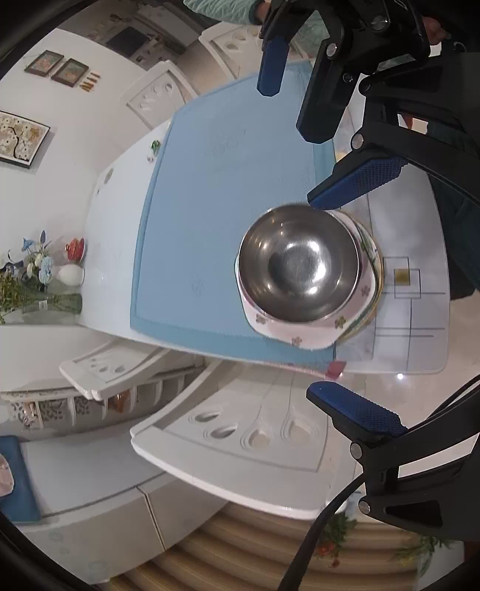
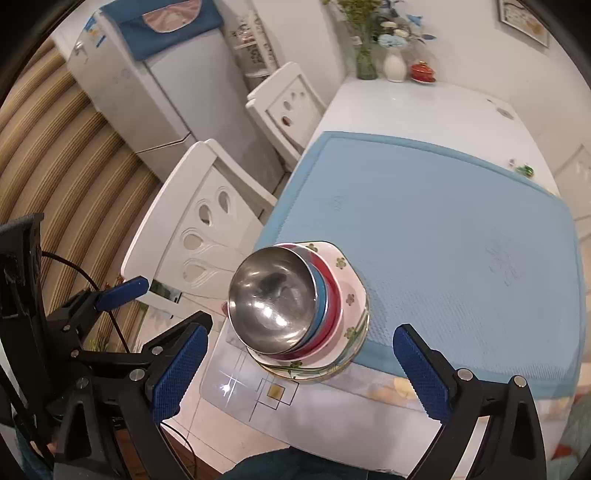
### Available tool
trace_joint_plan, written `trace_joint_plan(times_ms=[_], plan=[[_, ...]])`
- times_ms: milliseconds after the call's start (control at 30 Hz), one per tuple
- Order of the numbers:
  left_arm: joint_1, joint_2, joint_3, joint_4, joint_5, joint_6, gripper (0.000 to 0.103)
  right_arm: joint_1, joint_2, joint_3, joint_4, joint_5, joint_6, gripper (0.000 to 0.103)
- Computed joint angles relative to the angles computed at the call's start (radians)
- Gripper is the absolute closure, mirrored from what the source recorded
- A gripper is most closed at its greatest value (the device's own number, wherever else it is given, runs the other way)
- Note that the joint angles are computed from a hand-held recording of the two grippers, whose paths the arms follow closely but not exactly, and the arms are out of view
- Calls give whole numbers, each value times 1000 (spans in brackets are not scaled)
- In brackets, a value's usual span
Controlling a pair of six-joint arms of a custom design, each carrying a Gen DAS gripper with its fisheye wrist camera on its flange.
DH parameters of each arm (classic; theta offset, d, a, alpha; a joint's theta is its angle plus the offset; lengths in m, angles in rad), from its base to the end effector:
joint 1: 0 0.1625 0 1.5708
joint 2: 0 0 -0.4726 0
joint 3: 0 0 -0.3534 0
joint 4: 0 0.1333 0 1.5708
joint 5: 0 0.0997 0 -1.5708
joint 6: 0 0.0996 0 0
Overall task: Organize plates and bowls
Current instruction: 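Lower the stack onto the table beside the mat, then open both tools and release the stack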
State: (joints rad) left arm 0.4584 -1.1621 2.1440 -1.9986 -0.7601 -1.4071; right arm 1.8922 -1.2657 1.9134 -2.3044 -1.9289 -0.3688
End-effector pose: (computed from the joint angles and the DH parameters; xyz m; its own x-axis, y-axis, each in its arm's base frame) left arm -0.2972 -0.3758 0.1915 -0.7463 -0.2431 -0.6196 0.1609 0.8374 -0.5223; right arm 0.2611 -0.4728 0.3157 -0.7243 -0.5901 0.3567 -0.6173 0.7854 0.0459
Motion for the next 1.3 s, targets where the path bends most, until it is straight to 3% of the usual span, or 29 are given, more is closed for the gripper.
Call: trace_joint_plan(times_ms=[200, 567, 733, 1100, 1300], plan=[[4, 12, 50, -193, 4, 110, 9, 6, -20, 6, -15, -37, 44, 3], [26, 66, 38, -331, -4, 245, 9, -22, -36, 4, -6, -19, 111, 3], [30, 66, 39, -334, -1, 258, 9, -16, -33, 3, -13, -32, 101, 3], [22, 31, 40, -210, 7, 160, 5, -26, -15, -19, 38, -35, 109, 3], [18, 22, 54, -244, 25, 154, 4, -32, -9, -26, 41, -48, 124, 3]])
